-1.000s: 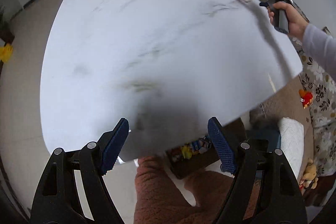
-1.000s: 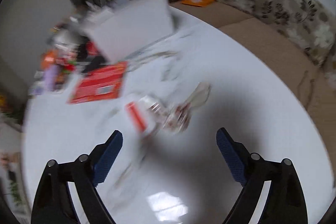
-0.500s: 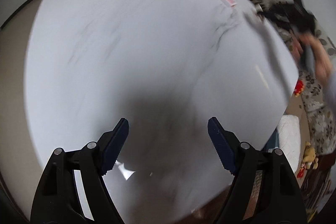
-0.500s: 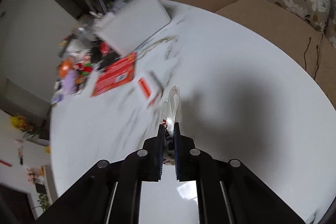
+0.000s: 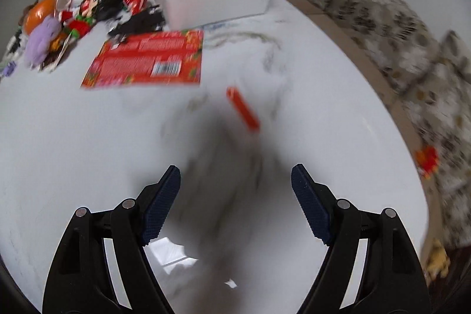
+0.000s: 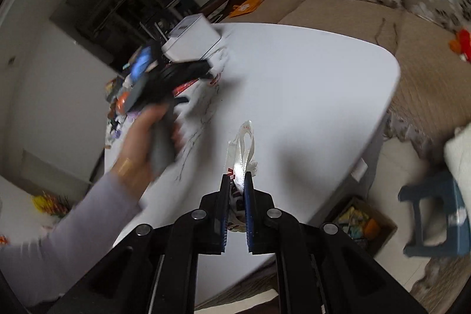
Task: Collect trash
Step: 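Grasp the clear plastic bag with the right tool while the left tool grasps the white-red box, then carry the bag and white-red box to the cardboard box and open both tools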
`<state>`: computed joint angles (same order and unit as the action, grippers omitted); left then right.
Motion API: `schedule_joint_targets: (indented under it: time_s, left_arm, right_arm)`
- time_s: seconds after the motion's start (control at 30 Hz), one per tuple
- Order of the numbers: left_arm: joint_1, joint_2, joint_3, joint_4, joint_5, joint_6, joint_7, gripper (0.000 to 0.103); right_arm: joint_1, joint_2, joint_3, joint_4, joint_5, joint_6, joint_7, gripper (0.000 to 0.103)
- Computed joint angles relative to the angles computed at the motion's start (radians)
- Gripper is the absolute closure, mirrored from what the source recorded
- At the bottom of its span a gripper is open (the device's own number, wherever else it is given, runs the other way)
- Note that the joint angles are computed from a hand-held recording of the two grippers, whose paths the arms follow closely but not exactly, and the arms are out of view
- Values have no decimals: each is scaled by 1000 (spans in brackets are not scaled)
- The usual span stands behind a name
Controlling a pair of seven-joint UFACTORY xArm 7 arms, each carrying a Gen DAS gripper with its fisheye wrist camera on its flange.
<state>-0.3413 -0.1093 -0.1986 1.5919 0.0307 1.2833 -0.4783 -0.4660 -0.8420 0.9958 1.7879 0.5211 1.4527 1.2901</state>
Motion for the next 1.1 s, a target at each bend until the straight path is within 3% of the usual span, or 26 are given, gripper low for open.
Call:
schedule_joint_targets:
  time_s: [0.13, 0.2, 0.23, 0.43, 0.63, 0.67, 0.73, 0.83, 0.97, 1.1]
  left_arm:
    - [-32, 173, -12, 167, 101, 85, -96, 31]
    - [-55, 185, -3, 181, 148, 73, -111, 51]
    - [-62, 176, 0, 170, 156, 59, -105, 56]
    - [-38, 35, 18, -20, 82, -62, 25, 59]
    - [12, -239, 67, -232, -116, -75, 199, 60]
    - [17, -302, 79, -264, -145, -55, 223, 64]
    - [8, -435, 114, -322, -163, 17, 269, 84]
    - [46, -608, 114, -397, -195, 123, 309, 85]
    - [75, -814, 103, -497, -163, 242, 287, 86]
    - [154, -949, 101, -605, -215, 272, 222, 87]
  right_arm:
    - [2, -13, -15, 41, -6, 73, 27, 93]
    - [13, -25, -33, 36, 1, 86, 29, 93]
    - [20, -29, -41, 34, 2, 95, 27, 93]
    - [52, -34, -72, -29, 3, 60, 2, 93]
    - [87, 26, -36, -62, -26, -35, -56, 93]
    - [92, 44, -25, -64, -34, -47, -73, 93]
    - [101, 87, 4, -65, -46, -77, -119, 93]
    - [119, 160, 50, -64, -68, -123, -195, 93]
    - [170, 249, 92, -86, -93, -187, -279, 93]
    - [241, 340, 119, -129, -109, -271, -357, 93]
